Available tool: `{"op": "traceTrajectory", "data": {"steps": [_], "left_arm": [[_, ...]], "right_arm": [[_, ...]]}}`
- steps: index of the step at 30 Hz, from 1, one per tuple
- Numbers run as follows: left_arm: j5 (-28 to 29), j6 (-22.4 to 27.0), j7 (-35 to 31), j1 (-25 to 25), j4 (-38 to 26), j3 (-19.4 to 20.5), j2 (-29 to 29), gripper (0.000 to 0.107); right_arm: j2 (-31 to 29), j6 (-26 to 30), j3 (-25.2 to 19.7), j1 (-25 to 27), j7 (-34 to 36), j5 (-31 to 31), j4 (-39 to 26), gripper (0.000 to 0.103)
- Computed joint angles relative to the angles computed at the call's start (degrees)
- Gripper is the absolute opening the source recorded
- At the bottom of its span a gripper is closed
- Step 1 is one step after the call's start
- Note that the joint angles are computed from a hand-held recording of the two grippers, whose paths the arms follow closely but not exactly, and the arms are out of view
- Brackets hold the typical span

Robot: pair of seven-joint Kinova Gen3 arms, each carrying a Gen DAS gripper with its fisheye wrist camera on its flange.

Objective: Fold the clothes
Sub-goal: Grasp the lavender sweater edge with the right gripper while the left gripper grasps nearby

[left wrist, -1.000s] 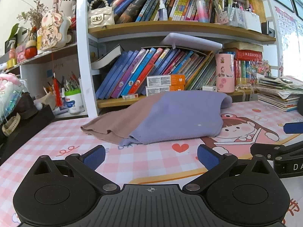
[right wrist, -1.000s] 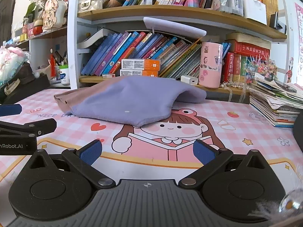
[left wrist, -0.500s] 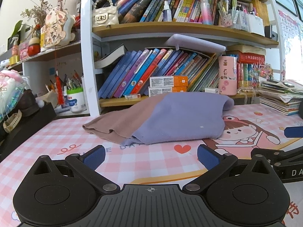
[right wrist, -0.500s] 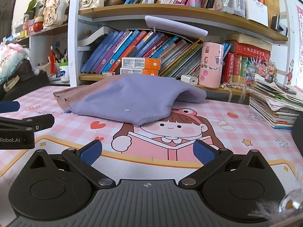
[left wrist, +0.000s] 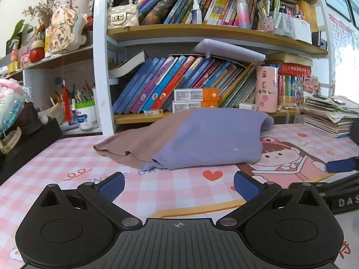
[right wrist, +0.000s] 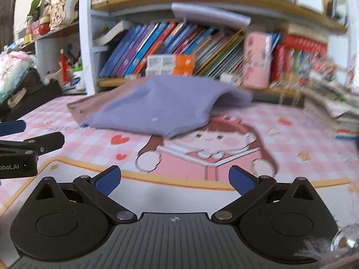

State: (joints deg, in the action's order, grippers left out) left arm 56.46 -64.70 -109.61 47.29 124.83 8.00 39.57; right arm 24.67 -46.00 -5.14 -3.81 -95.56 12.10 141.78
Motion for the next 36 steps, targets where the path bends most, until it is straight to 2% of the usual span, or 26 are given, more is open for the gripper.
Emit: {"op": "traceTrajectory", "data": {"steps": [3,6,8,11,13,15,16,18,21,23,25,27,29,32,34,36], "left_arm": [[-5.1,0.8,3.7,-1.8,1.9,0.2,-0.6,0.103],[-7.1,0.8,5.2,-1.9,2.6,-0.2,-0.6,0.103],[-8.7,-0.4,6.3,-1.6,3.3,-0.5,-0.3,0.103],[-11.1,-0.9,6.6,-1.7,4.0,-0.8,-0.2,0.103],[-13.0,0.8,5.4,-2.3,4.0,-0.8,-0.7,0.103],[-12.5,4.9,1.2,-3.5,2.5,-0.2,-1.9,0.103],[-11.8,7.2,-1.1,-3.6,1.4,-0.3,-2.4,0.103],[-10.0,11.0,-5.8,-3.6,-1.3,-0.6,-3.0,0.103],[-5.3,15.9,-12.8,-1.9,-6.3,-2.6,-2.8,0.103],[-4.2,17.3,-17.4,-3.0,-9.2,-1.4,-2.0,0.103],[-3.3,18.6,-22.1,-2.9,-12.6,-1.8,-0.5,0.103],[-0.8,22.2,-26.7,-0.6,-17.6,-5.5,1.4,0.103],[1.5,26.5,-31.4,-0.1,-22.5,-7.6,3.2,0.103],[7.9,31.8,-38.4,3.7,-29.1,-13.8,6.4,0.103],[11.8,32.4,-43.0,5.4,-31.6,-15.8,8.0,0.103],[12.4,30.8,-46.2,4.1,-32.4,-13.5,8.6,0.103]], "right_arm": [[-0.6,7.0,-4.6,6.5,-6.0,7.0,-4.5,0.103],[0.2,10.1,-10.6,14.4,-13.0,13.6,-8.4,0.103],[1.3,11.7,-15.4,19.6,-17.7,15.7,-10.9,0.103],[2.1,16.9,-19.5,23.2,-24.7,15.5,-15.1,0.103],[3.7,19.9,-23.6,27.4,-29.3,18.4,-18.1,0.103],[6.2,22.1,-27.8,31.8,-32.8,23.0,-21.2,0.103],[7.2,22.3,-28.5,32.7,-33.5,25.3,-22.6,0.103],[8.3,20.8,-26.7,32.3,-35.7,30.0,-24.5,0.103],[10.1,14.2,-20.5,30.8,-42.5,34.5,-26.0,0.103],[12.7,10.2,-20.6,34.1,-47.1,37.0,-26.4,0.103],[14.7,9.0,-22.2,37.9,-51.8,40.4,-27.1,0.103],[15.3,6.0,-20.7,38.9,-55.1,42.5,-27.3,0.103],[15.6,1.8,-17.0,37.6,-57.3,42.8,-27.0,0.103],[16.9,-0.8,-16.2,38.2,-62.2,46.9,-28.2,0.103],[17.3,-2.5,-14.5,37.2,-65.7,50.0,-29.1,0.103],[17.1,-3.0,-13.4,36.1,-66.6,51.2,-29.3,0.103]]}}
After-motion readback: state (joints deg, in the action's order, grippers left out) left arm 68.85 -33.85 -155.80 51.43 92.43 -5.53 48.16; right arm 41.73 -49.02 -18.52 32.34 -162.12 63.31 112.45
